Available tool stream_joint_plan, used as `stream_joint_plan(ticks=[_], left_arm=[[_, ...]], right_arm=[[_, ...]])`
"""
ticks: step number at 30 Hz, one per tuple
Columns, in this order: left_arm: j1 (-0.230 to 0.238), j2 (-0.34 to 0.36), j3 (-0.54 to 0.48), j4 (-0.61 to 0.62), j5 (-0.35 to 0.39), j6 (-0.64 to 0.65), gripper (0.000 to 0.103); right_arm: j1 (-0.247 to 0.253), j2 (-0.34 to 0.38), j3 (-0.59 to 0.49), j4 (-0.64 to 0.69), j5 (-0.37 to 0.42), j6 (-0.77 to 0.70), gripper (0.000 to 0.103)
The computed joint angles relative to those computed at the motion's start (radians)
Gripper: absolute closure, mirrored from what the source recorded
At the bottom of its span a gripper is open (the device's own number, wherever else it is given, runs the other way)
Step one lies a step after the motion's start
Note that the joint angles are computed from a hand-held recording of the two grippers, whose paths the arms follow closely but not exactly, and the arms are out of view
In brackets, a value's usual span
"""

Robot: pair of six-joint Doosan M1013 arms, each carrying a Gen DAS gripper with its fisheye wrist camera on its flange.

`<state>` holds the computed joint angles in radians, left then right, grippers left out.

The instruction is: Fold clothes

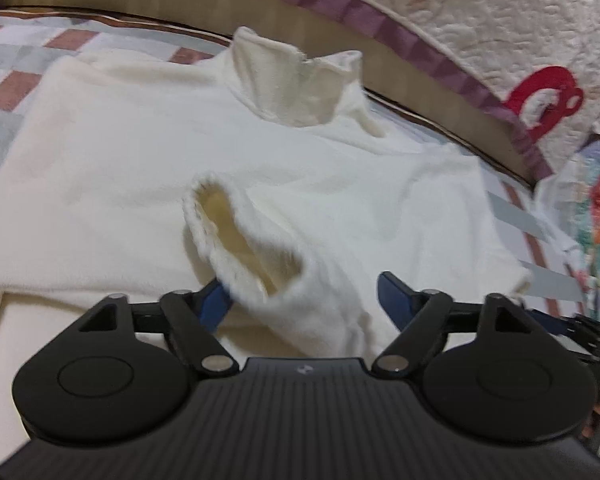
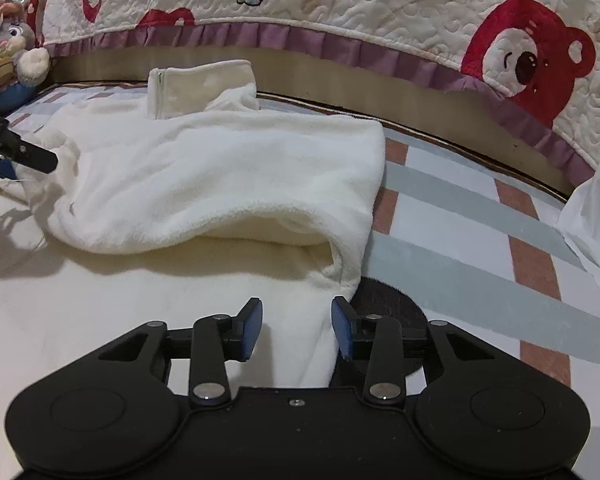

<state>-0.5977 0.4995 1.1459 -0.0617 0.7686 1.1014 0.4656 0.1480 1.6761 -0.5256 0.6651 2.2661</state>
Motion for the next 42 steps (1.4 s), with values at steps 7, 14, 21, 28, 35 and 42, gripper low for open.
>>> stream_joint_plan(ticks=[7, 14, 21, 28, 35, 42], left_arm=[[-0.036, 0.005, -0.003, 0.234, -0.025, -0.038, 0.088], [-0.054, -0.049, 0.031, 0.559, -0.245, -0.111, 0.089], [0.023, 0.009, -0.032, 0.321, -0.074, -0.059, 0.087], [0.022, 0.012, 0.011, 0.331, -0.081, -0.046, 0.087], [0.024, 0.039, -0.032, 0.383, 0.032, -0.077, 0.068], [0.036, 0.015, -0.009, 0.407, 0.054, -0.06, 0.055]], right_arm=[[0.01, 0.001, -0.009, -0.08, -0.02, 0.084, 0.061], [0.015, 0.06, -0.052, -0.203, 0.117, 0.149, 0.061], [0.008, 0.065, -0.026, -0.222, 0.078, 0.175, 0.084], [-0.004, 0.052, -0.012, -0.2, 0.049, 0.196, 0.085], [-0.007, 0.052, -0.007, -0.187, 0.044, 0.213, 0.085], [-0.013, 0.051, -0.009, -0.161, 0.04, 0.197, 0.085]])
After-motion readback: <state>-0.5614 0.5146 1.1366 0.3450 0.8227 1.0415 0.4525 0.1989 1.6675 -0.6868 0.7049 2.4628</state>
